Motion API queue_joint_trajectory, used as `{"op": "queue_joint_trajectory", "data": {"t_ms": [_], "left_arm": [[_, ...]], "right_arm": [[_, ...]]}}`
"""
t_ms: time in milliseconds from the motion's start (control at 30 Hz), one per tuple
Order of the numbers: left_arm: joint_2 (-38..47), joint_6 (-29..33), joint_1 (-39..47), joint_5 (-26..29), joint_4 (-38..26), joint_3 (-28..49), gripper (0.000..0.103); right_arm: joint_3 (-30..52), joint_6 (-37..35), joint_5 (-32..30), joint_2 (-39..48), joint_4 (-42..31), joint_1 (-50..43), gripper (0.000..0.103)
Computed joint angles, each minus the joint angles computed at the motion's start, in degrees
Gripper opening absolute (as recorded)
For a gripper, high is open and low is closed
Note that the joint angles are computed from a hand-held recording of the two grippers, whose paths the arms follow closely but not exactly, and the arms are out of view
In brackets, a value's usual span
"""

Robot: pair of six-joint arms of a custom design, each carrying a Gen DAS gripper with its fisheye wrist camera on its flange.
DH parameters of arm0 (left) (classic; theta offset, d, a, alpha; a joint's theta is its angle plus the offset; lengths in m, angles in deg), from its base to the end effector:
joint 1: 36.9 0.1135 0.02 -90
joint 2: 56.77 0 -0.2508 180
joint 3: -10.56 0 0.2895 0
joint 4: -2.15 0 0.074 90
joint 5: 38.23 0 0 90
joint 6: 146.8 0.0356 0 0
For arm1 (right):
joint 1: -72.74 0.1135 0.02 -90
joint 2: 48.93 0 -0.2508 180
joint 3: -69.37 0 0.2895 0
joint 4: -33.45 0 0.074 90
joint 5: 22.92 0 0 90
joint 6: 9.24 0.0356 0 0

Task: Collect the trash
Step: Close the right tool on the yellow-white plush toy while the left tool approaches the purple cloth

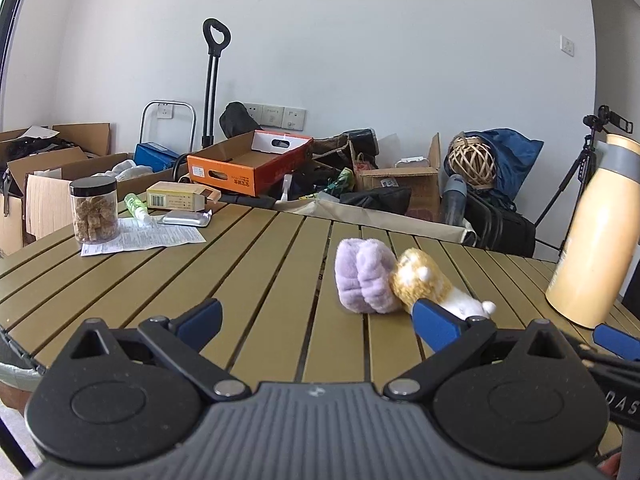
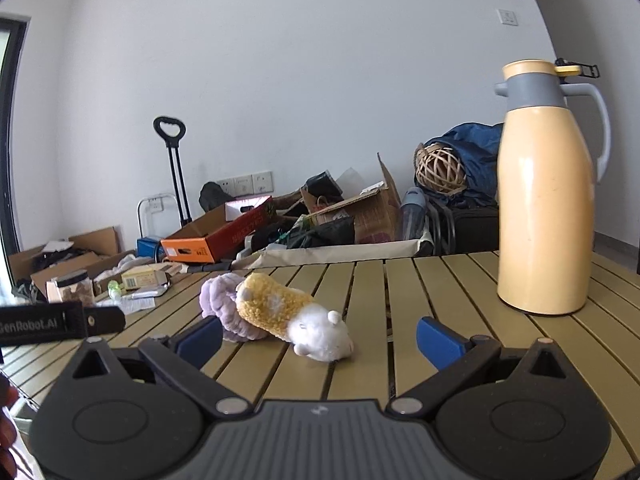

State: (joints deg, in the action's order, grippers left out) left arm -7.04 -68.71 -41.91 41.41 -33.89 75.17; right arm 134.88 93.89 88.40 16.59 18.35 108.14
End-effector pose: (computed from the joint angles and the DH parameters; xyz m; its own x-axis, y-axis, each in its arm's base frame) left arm 0.2390 -0.0145 0.3399 -0.3351 -0.1744 -0.9259 -0.1536 0.9797 -0.1289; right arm 0.2594 0.1685 0.3138 -0.2645 0.0716 -0.9617 -0.1986 0.9718 0.1270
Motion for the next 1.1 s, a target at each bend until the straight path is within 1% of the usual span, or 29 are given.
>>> {"op": "queue_joint_trajectory", "data": {"t_ms": [67,200,267,433,533,633,800,933,1000,1033,1100], "left_arm": [[2.76,0.36,1.43,1.03,1.13,1.35,0.103],[8.22,0.73,3.81,2.99,2.32,4.5,0.103],[10.79,0.95,4.87,4.0,2.39,6.35,0.103],[15.88,1.64,6.6,5.34,3.23,9.35,0.103],[18.22,2.14,7.35,5.61,3.31,10.39,0.103],[19.78,1.56,8.39,6.68,2.82,11.08,0.103],[20.93,1.5,8.98,6.74,2.18,11.38,0.103],[21.5,1.42,9.56,7.2,1.74,11.59,0.103],[21.68,1.37,9.73,7.31,1.59,11.77,0.103],[21.67,1.45,9.76,7.36,1.64,11.74,0.103],[21.67,1.65,9.81,7.59,1.79,11.55,0.103]], "right_arm": [[2.54,-1.26,0.63,3.7,0.64,0.21,0.103],[9.26,-2.7,0.72,11.19,-0.48,-0.45,0.103],[12.23,-3.24,-0.4,14.27,-0.82,-1.06,0.103],[21.73,-2.24,-1.55,23.39,-5.76,-2.31,0.103],[28.32,-2.06,-2.79,29.03,-10.47,-3.05,0.103],[35.24,-2.74,-3.18,34.32,-16.09,-3.52,0.103],[42.32,-4.21,-3.65,39.8,-20.64,-3.78,0.103],[49.82,-4.74,-4.56,45.25,-25.54,-4.27,0.103],[51.4,-5.15,-4.55,46.59,-26.31,-4.29,0.103],[51.83,-5.27,-4.64,46.95,-26.39,-4.36,0.101],[51.91,-5.3,-5.47,47.12,-26.22,-4.51,0.094]]}}
